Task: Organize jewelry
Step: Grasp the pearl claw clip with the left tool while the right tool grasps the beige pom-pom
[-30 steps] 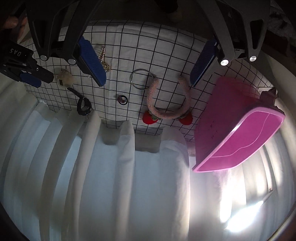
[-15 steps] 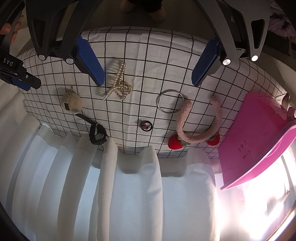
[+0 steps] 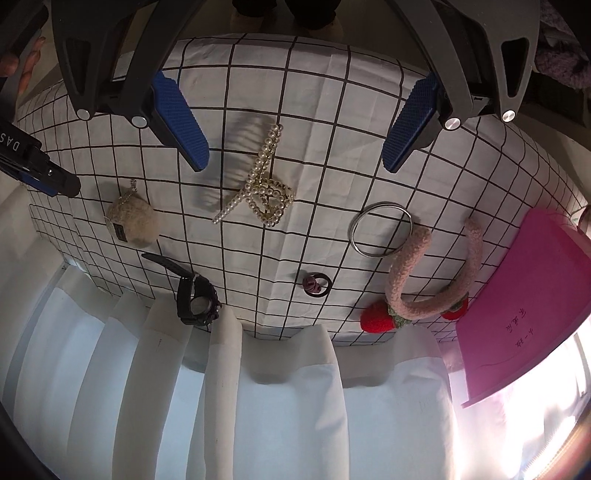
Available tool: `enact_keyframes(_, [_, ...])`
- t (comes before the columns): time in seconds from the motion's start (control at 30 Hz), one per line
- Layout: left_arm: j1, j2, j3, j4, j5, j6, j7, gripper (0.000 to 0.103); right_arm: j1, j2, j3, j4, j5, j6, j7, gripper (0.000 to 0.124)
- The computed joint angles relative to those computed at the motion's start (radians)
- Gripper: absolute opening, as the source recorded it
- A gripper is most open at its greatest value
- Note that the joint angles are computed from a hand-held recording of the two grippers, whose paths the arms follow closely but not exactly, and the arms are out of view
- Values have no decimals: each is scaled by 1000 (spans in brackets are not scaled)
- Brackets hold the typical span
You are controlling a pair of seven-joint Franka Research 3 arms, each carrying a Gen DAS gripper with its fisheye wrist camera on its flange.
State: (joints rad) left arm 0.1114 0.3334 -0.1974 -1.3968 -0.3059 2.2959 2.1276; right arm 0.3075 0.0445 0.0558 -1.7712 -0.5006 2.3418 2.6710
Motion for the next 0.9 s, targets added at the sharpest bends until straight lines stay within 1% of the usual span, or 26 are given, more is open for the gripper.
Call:
enact_keyframes(0.13, [-21,-43,11,-100,16,100,-79,93,-23,-10,-14,-55,19,106,-78,72])
enact_keyframes(0.27, [-36,-71,11,-185,28,219,-115,93,-45,-7,-21,-95,63,199,-154,72])
enact_keyframes(0.33, [-37,-73,6,-208,23,260,-126,93,-50,3,-24,-107,62,240,-180,72])
enact_keyframes(0.4, [-34,-69,0,-218,14,284,-128,93,-51,20,-27,-105,70,269,-208,72])
enact_keyframes(0.5, [-33,-54,-8,-221,9,314,-126,93,-46,48,-41,-100,50,313,-204,72])
enact_keyframes(0.6, [-34,-41,-17,-221,16,346,-123,93,-43,80,-55,-83,73,348,-216,72])
enact_keyframes(0.63, [-36,-40,-19,-226,22,364,-124,93,-38,91,-61,-72,70,347,-217,72])
enact_keyframes(0.7, [-39,-34,-23,-228,37,388,-124,93,-21,112,-75,-39,39,314,-210,72])
enact_keyframes(0.8, [-36,-19,-31,-218,45,386,-127,93,-6,137,-87,3,20,258,-224,72])
enact_keyframes(0.9, [-38,-9,-33,-211,58,382,-143,93,-1,154,-91,25,37,236,-255,74])
